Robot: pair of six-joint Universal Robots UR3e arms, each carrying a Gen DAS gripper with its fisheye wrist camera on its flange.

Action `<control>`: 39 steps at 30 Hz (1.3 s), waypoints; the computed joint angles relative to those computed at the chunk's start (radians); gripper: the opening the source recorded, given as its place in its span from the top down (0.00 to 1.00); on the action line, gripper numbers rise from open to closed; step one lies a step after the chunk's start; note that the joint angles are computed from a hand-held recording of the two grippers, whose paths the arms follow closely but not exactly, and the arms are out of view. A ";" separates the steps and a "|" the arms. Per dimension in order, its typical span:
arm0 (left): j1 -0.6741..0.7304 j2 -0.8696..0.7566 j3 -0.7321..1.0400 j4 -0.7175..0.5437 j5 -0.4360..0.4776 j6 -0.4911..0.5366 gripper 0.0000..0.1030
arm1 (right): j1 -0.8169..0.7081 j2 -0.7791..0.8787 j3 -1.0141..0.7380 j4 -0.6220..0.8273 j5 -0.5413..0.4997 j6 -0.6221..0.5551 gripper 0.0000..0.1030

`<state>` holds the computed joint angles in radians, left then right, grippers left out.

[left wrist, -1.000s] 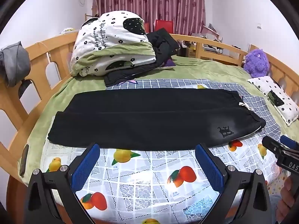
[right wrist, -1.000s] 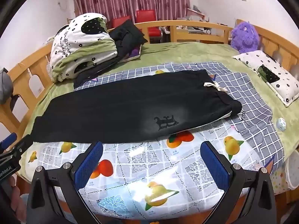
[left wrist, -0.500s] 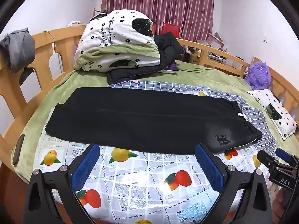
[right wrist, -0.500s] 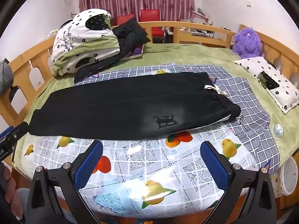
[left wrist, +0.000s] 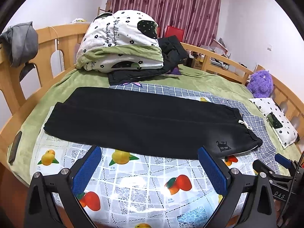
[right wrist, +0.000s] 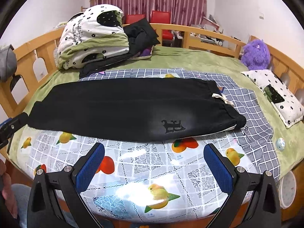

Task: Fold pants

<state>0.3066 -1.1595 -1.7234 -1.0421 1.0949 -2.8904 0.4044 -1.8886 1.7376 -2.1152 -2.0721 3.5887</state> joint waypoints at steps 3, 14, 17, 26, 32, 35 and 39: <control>-0.026 -0.014 0.009 0.001 0.023 0.001 0.01 | 0.009 0.002 -0.001 -0.002 -0.010 -0.001 0.01; -0.041 -0.024 0.015 -0.007 0.034 -0.002 0.00 | -0.006 -0.012 0.008 -0.001 0.004 -0.003 0.01; -0.035 -0.017 0.012 -0.016 0.026 0.005 0.00 | -0.006 -0.010 0.009 -0.006 0.005 -0.006 0.01; -0.057 -0.047 0.031 -0.020 0.035 0.003 0.00 | -0.021 -0.013 0.010 -0.013 0.031 -0.018 0.01; -0.065 -0.052 0.028 -0.012 0.042 0.000 0.00 | -0.039 -0.030 0.020 -0.023 0.054 -0.018 0.01; -0.068 -0.050 0.025 -0.006 0.043 0.000 0.00 | -0.033 -0.029 0.023 -0.028 0.047 -0.018 0.01; -0.066 -0.048 0.025 -0.009 0.037 0.005 0.00 | -0.036 -0.031 0.024 -0.029 0.052 -0.017 0.01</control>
